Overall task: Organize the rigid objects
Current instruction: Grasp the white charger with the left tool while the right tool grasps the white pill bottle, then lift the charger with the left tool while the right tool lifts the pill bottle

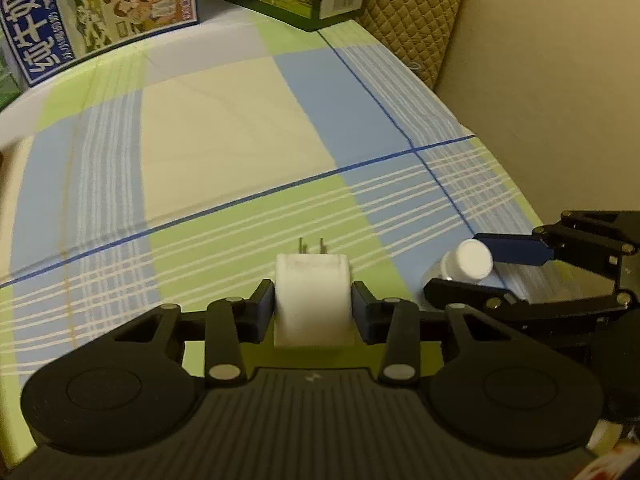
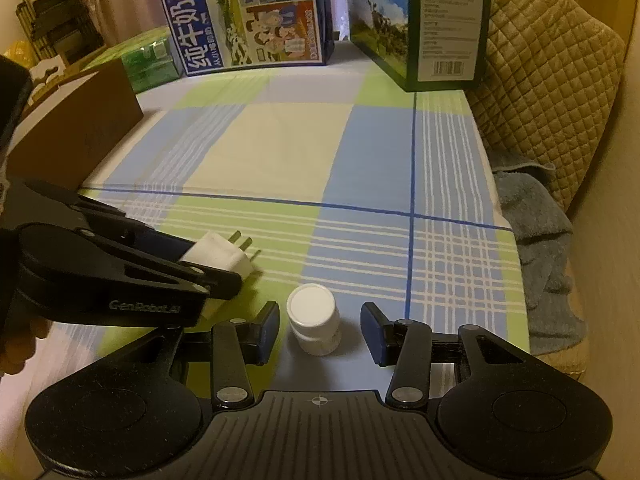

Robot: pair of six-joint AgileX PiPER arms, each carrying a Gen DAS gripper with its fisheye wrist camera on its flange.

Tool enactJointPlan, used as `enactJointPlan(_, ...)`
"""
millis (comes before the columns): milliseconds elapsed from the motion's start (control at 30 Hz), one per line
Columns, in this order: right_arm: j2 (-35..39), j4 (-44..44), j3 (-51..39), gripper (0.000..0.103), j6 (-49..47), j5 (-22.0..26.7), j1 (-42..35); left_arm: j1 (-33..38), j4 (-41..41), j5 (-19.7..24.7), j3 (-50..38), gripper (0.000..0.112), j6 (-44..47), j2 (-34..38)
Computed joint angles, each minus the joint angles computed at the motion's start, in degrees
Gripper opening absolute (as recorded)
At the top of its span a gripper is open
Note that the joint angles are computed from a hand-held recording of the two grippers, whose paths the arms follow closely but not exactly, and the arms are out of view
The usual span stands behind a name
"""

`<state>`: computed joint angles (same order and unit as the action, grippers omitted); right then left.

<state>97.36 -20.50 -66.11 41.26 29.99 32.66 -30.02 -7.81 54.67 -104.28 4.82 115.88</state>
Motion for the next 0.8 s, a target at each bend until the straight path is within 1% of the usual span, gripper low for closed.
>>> enactJointPlan(200,1.76,0.98,-1.15,0.038,-1.77,-0.19,-0.23,2.17,1.60,-2.05,4.49,0.037,-1.21,-2.72)
enactJointPlan(333,2.38,1.17,-1.16,0.033,-2.04,-0.55,-0.16,4.04,2.70,-3.34,8.71,0.037,-2.57,-5.56)
enactJointPlan(467,2.72,1.37,-0.98,0.026,-2.25,-0.66,0.05,5.75,3.97,-4.81,13.81,0.037,-4.50,-9.08)
enactJointPlan(600,2.32,1.23,-0.35,0.024,-2.21,-1.39,0.58,7.02,4.82,-5.72,18.16,0.037,-6.24,-12.29)
enactJointPlan(800,2.03,4.07,0.01,0.024,-4.84,-1.82,2.44,7.68,5.63,-6.48,24.59,0.037,-8.07,-17.43)
